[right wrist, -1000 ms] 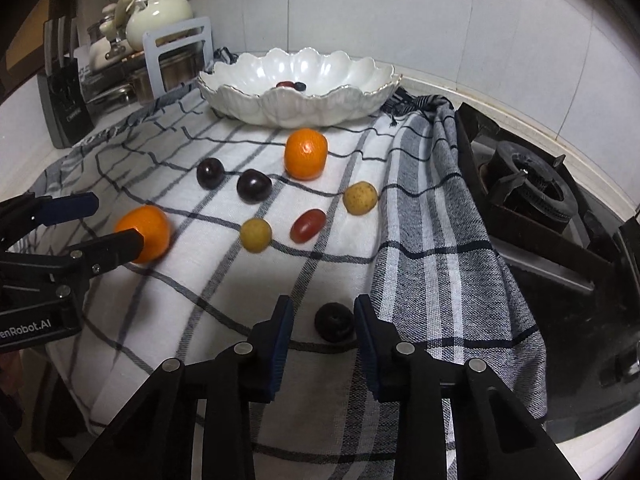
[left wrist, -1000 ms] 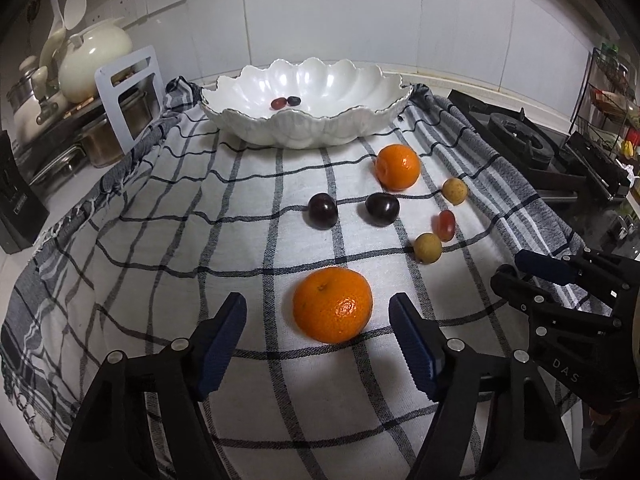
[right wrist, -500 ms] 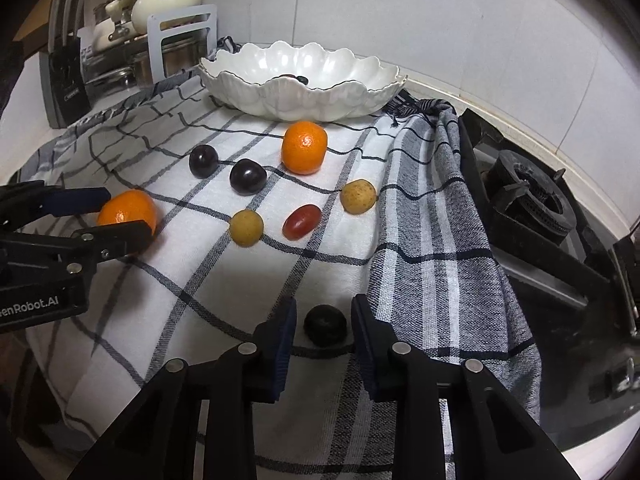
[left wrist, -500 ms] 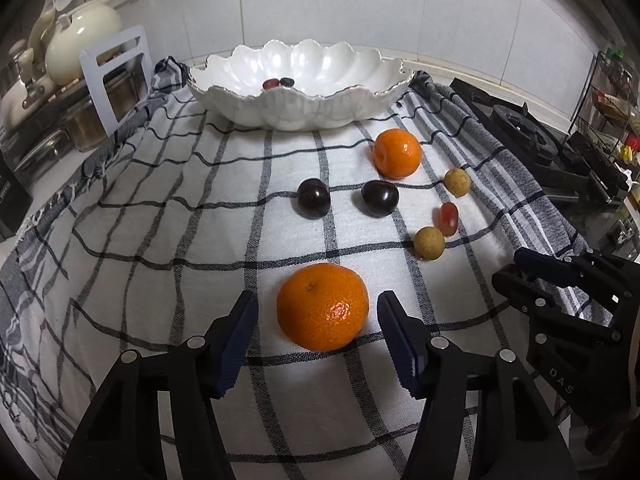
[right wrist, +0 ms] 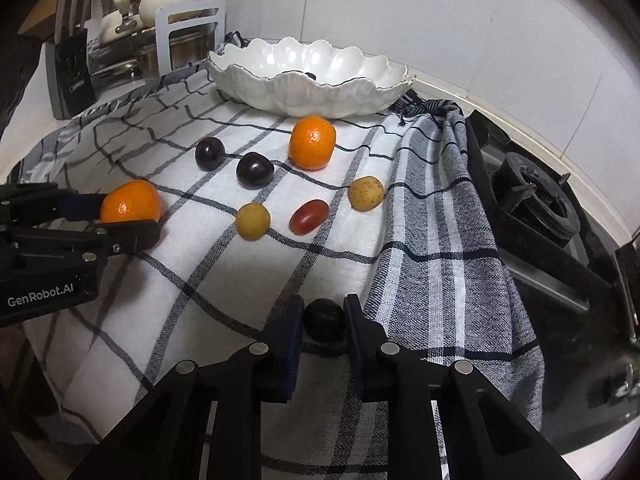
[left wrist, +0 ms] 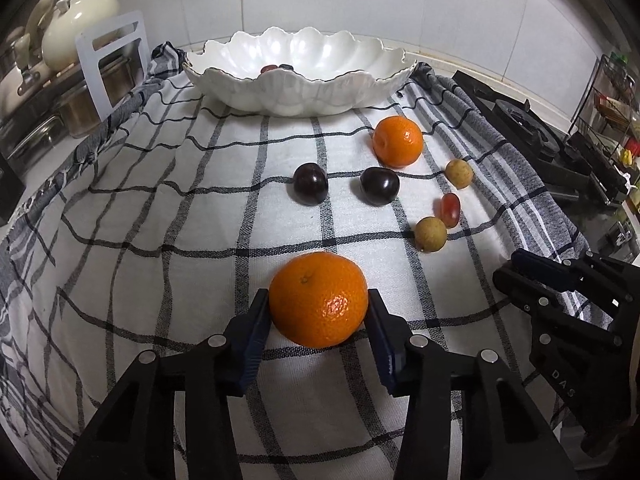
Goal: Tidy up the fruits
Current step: 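Grasp the large mandarin with the left gripper while the right gripper grasps a dark plum, then lift the mandarin and plum and carry both over the white bowl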
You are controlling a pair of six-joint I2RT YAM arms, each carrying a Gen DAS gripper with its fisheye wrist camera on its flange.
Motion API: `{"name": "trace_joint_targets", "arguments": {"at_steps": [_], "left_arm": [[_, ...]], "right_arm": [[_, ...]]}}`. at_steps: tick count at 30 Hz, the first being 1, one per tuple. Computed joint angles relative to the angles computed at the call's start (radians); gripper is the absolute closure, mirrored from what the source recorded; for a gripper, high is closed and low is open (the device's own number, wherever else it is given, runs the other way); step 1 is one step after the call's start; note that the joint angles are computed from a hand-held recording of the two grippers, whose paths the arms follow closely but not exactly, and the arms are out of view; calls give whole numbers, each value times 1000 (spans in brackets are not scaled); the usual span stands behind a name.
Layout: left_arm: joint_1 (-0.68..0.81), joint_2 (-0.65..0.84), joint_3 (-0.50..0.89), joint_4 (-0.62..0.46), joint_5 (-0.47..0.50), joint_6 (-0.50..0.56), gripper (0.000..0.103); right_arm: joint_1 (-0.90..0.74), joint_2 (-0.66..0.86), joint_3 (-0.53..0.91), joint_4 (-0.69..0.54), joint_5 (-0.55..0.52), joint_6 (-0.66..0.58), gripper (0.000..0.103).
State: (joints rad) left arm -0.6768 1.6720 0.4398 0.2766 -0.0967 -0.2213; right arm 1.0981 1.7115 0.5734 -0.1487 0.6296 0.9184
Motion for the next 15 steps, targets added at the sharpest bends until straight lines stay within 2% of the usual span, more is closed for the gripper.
{"name": "trace_joint_targets", "arguments": {"at_steps": [15], "left_arm": [[-29,-205,-61,-57,-51,-9,58]], "right_arm": [[45,-125,-6,-34,58,39,82]]}}
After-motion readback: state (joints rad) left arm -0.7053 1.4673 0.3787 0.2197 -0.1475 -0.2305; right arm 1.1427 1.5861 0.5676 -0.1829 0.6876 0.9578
